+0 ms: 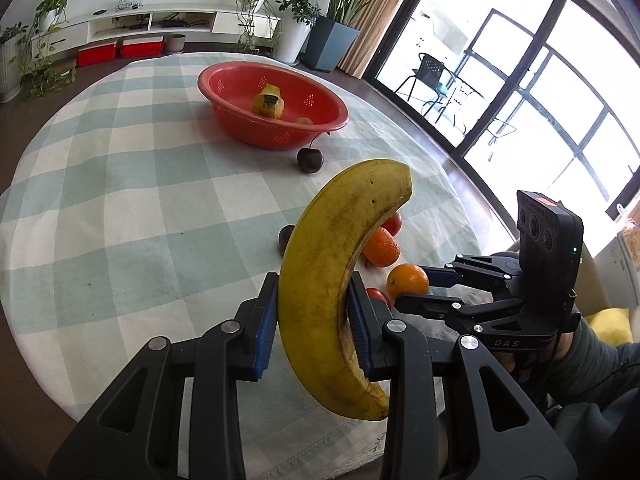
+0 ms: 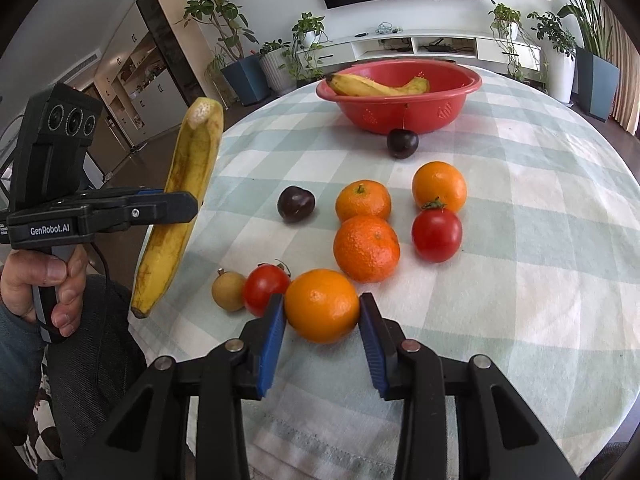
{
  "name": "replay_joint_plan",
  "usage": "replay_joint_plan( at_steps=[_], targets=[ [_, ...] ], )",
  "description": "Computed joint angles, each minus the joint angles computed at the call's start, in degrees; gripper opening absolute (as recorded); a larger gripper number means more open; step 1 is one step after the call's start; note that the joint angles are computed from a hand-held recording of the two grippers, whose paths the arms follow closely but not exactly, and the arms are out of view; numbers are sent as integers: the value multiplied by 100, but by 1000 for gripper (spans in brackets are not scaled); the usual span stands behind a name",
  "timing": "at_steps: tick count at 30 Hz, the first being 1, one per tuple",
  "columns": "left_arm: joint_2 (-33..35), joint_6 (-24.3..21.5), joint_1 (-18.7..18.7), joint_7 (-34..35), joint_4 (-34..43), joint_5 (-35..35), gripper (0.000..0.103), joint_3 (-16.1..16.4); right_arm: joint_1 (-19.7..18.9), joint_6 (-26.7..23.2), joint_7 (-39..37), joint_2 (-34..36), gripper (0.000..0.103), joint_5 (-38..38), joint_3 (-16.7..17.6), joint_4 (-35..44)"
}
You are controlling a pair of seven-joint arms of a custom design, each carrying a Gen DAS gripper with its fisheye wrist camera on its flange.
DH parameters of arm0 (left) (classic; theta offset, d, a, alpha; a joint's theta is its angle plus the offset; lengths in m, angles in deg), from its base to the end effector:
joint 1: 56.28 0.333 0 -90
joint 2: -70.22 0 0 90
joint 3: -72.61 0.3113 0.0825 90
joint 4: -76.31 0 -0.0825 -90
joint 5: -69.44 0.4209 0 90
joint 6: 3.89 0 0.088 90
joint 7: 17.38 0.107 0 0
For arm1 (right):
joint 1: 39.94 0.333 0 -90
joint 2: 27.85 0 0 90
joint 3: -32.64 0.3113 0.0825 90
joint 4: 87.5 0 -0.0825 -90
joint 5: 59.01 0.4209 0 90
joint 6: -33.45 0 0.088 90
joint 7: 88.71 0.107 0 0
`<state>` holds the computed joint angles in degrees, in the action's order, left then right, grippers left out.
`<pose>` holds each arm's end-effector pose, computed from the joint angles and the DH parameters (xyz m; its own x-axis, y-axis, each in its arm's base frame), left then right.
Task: Organize fruits
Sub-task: 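Lift the banana with the left tool while the right tool grasps an orange, then carry the banana and orange over the red bowl with both tools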
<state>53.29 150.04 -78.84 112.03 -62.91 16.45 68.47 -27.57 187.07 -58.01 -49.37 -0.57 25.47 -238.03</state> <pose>0.4689 -0.2080 0.4442 -0.4945 -0.7907 0.3610 -0.7704 0.2063 -0.6033 0.4574 0.0168 0.3773 0.3651 -0.8786 -0.3080 -0.7827 -0.1105 -0.6126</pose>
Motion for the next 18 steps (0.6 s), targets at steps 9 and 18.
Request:
replay_joint_plan(
  at_steps=[9,18],
  targets=[
    [-38,-9,85,9,219,-169,30,91,-80,-142,-109,-219,40,376,-212,145],
    [600,-86,456,-618,1412,655,30,-74,-313,13,-390,313,40,882,-362,1092]
  ],
)
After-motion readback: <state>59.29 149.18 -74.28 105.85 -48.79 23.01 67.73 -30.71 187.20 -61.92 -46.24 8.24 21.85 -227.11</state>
